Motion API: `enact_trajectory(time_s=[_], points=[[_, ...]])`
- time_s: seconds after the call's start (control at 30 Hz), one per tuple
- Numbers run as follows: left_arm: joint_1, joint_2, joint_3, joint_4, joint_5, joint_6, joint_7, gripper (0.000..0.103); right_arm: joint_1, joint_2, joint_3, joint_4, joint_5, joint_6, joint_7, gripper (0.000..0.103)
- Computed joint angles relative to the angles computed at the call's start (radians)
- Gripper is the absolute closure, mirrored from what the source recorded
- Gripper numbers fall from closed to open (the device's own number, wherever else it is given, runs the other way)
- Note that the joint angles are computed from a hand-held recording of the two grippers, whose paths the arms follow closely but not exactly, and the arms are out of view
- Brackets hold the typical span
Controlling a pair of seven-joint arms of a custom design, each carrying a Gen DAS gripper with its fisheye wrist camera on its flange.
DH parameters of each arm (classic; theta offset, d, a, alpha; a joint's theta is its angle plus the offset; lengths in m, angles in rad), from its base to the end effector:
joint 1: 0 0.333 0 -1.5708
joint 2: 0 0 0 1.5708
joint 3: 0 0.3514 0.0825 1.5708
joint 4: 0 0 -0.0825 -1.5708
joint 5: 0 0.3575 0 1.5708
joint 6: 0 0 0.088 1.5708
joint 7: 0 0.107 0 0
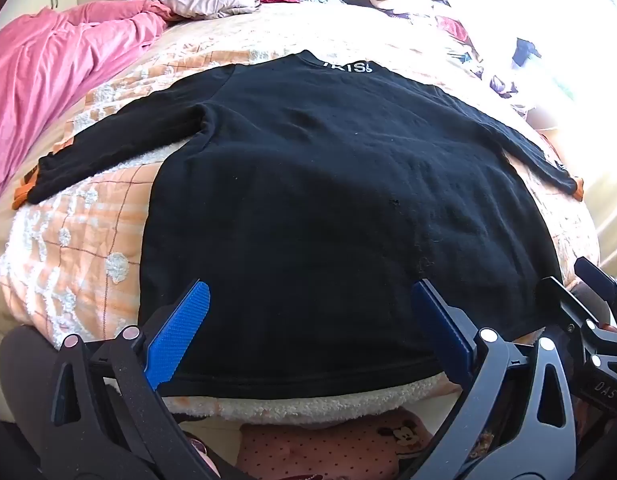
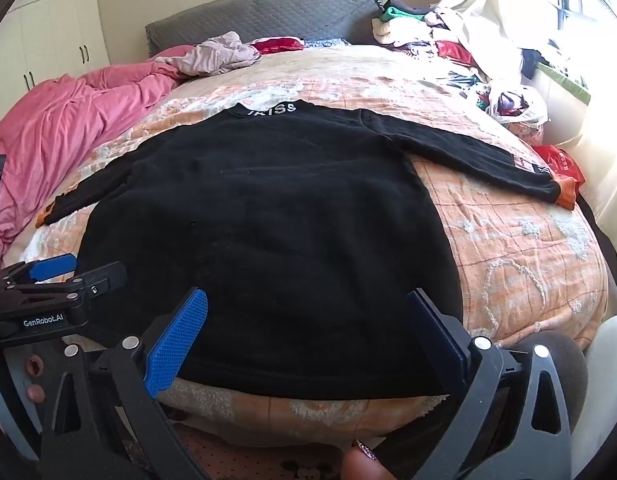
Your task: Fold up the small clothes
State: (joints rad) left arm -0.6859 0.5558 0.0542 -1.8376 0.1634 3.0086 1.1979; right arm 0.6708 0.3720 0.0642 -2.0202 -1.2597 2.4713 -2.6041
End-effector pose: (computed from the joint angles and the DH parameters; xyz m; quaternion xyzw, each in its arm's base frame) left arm 0.5479 -0.4230 0.3449 -0.5138 0.8019 -0.2760 0.1294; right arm 0.4477 0.4046 0.3244 -0.5224 0.7651 -0.2796 0.2521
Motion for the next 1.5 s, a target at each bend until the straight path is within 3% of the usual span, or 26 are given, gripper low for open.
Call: enact_trajectory(time_s=[0.13,0.47,1.5], points=[[0.002,0.000,-0.003,0.001,-0.004,0.001,0.001,0.008,-0.011,0.005,-0.006,0.002,-0.005,0.026,0.006,0.004],[0.011,-0.005,-0.007,-0.008,-0.005,0.008,0.010,0.008,0.007,-0.006,0.007,-0.006,-0.020,-0.020,0.013,0.004],[0.003,-0.008,0.004,0.008,0.008,-0.005,0.005,0.008,0.004,-0.008,0.006,-0.011,-0.017,-0.006,0.024,0.004]])
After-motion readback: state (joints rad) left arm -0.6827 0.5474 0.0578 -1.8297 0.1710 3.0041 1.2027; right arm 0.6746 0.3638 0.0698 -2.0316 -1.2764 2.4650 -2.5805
